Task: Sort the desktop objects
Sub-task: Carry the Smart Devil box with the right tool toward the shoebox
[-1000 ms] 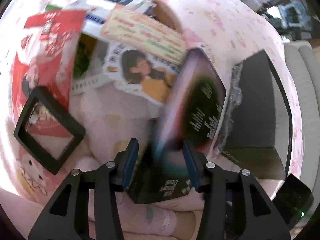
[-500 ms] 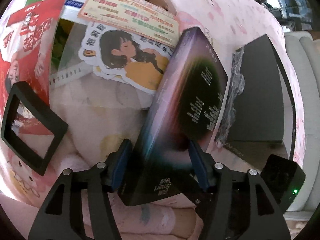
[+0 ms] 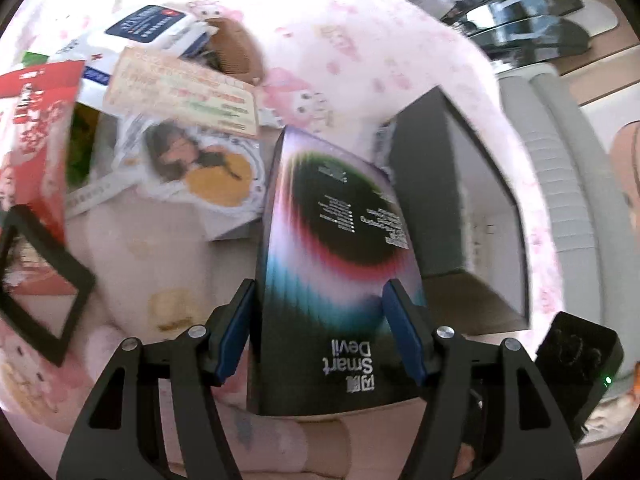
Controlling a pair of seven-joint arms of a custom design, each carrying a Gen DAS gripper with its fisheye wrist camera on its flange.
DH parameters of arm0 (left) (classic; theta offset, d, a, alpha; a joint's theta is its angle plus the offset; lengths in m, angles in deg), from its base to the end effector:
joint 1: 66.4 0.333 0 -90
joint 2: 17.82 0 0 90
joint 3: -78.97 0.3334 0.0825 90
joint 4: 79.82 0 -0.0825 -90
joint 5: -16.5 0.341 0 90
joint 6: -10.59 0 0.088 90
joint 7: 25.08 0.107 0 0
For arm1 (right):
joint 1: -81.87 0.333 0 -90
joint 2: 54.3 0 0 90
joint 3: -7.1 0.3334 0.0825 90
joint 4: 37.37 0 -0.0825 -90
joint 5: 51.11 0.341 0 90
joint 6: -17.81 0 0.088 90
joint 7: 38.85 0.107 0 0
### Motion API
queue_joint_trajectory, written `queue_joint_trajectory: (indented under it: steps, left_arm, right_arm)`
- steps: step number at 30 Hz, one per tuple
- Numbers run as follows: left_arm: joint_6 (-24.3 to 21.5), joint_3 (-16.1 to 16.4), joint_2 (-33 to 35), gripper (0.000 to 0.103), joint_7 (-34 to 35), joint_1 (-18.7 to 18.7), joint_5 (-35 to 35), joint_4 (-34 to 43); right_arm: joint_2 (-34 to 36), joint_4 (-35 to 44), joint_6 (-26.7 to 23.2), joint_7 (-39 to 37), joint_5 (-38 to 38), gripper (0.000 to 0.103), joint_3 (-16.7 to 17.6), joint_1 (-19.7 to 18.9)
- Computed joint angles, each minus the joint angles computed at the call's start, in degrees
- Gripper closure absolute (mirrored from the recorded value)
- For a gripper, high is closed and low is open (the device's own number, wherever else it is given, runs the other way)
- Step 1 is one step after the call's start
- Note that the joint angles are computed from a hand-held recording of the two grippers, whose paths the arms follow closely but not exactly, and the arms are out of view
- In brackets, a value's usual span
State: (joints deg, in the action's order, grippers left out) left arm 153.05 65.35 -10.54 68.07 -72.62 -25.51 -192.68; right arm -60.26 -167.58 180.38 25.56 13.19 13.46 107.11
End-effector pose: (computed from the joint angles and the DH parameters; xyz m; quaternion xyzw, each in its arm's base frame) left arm 0.5498 -0.1890 0.4887 0.7028 -0.6275 0.3127 0.1203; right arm 0.4450 0.2207 0.4960 -0.6486 0.6350 0.0447 0.4172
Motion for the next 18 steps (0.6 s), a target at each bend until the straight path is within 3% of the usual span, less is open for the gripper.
queue_joint_trajectory:
  steps: [6,9,13,18]
  left_arm:
    - [1.50,-0.26,-0.49,0.040,0.41,-0.33,1.00,-0.25]
    - [1.43,0.07,-1.15,0.040,-0.15,-0.64,2.71,-0.92]
    - [1.99,0.37,-2.67,0.040,0.96,-0.68,1.81,-2.34]
    - [6.12,0.69,-5.81,0.041,8.58,-1.54,-6.02,-5.14]
  right_arm:
    - [-2.94,-1.90,-2.73,-2.76,2.83,0.058,-1.33,-0.60]
    - [1.00,1.72,-2.86,2.80,-1.20,0.056,-0.13,-0.67]
    - [5.53,4.44,-3.08,1.72,2.06,0.057,0.40,-0.95]
    - [2.96,3.65,3.19,0.12,0.16,0.057,2.15,0.23]
